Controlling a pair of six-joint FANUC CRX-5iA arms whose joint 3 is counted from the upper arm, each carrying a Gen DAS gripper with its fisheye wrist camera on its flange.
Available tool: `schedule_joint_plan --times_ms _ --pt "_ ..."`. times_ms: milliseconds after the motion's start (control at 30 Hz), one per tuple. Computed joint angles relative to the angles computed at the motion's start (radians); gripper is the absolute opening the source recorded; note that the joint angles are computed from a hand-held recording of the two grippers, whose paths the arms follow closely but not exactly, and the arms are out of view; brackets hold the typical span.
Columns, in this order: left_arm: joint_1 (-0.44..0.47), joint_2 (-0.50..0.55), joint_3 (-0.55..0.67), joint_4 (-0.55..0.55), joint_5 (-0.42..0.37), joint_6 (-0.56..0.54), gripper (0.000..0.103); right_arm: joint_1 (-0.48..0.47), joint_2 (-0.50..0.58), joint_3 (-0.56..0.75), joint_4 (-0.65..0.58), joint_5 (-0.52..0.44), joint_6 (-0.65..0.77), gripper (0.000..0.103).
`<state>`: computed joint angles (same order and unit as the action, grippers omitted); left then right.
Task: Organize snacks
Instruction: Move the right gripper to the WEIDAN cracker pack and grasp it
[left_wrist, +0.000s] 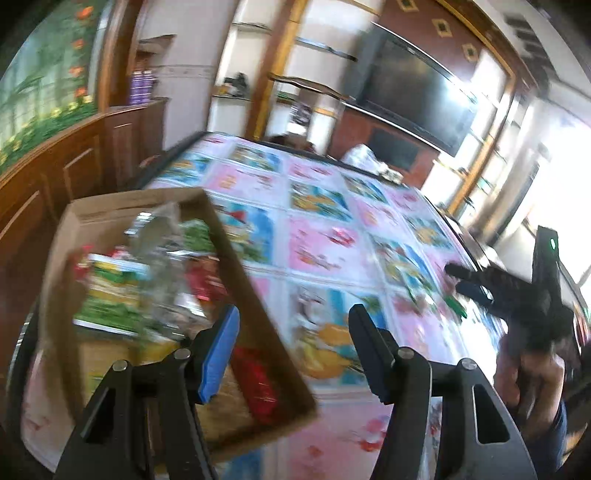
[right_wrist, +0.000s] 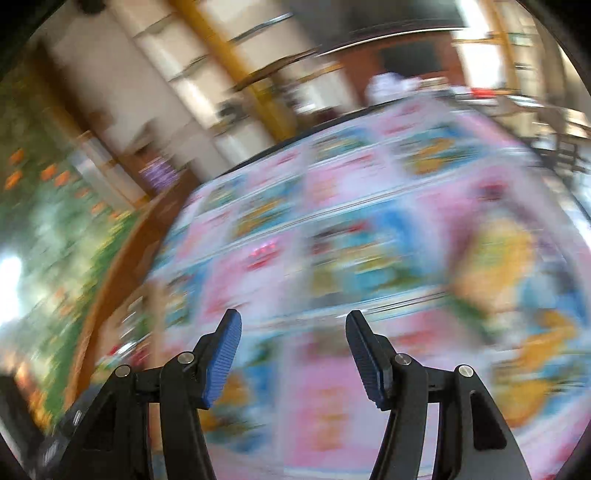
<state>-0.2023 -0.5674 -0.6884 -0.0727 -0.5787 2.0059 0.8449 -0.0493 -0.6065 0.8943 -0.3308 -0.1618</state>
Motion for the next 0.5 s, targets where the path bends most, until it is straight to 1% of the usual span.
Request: schedule_joint_plan --times_ms 33,67,133,167,233,267,300,333,367,433,500 --pt "-0.029 0.024 0.014 -0.012 0.004 0.006 0.061 -0.003 -0.003 0.004 -0.005 -0.071 -0.031 0.065" --pt "-0.045 0.037 0.019 -0.015 0.008 0.005 0.061 -0.01 -0.003 0.016 -0.049 -0.131 -0.031 0.066" --pt "-0.077 0.061 0.031 -0.021 0.014 0.005 0.061 -0.023 0.007 0.04 -0.114 -0.179 0.009 0.066" --pt "-0.094 0.072 0.036 -0.029 0.015 0.01 0.061 -0.026 0.023 0.065 -0.149 -0.229 0.033 0.066" --pt "-0.117 0.085 0.044 -0.039 0.016 0.014 0.061 -0.042 0.044 0.093 -0.19 -0.257 0.066 0.066" --pt "-0.126 0.09 0.049 -0.047 0.015 0.018 0.061 -0.046 0.067 0.124 -0.226 -0.29 0.105 0.066" --pt "-0.136 0.095 0.055 -0.06 0.011 0.028 0.061 -0.049 0.081 0.14 -0.25 -0.302 0.127 0.066" --pt "-0.141 0.098 0.059 -0.066 0.01 0.034 0.061 -0.057 0.092 0.148 -0.27 -0.292 0.15 0.066" --pt "-0.142 0.1 0.057 -0.06 0.012 0.026 0.061 -0.057 0.124 0.186 -0.297 -0.331 0.198 0.066" --pt "-0.138 0.104 0.054 -0.05 0.016 0.013 0.061 -0.054 0.147 0.197 -0.284 -0.365 0.192 0.066" --pt "-0.132 0.102 0.049 -0.041 0.019 0.002 0.061 -0.059 0.163 0.195 -0.266 -0.353 0.198 0.066"
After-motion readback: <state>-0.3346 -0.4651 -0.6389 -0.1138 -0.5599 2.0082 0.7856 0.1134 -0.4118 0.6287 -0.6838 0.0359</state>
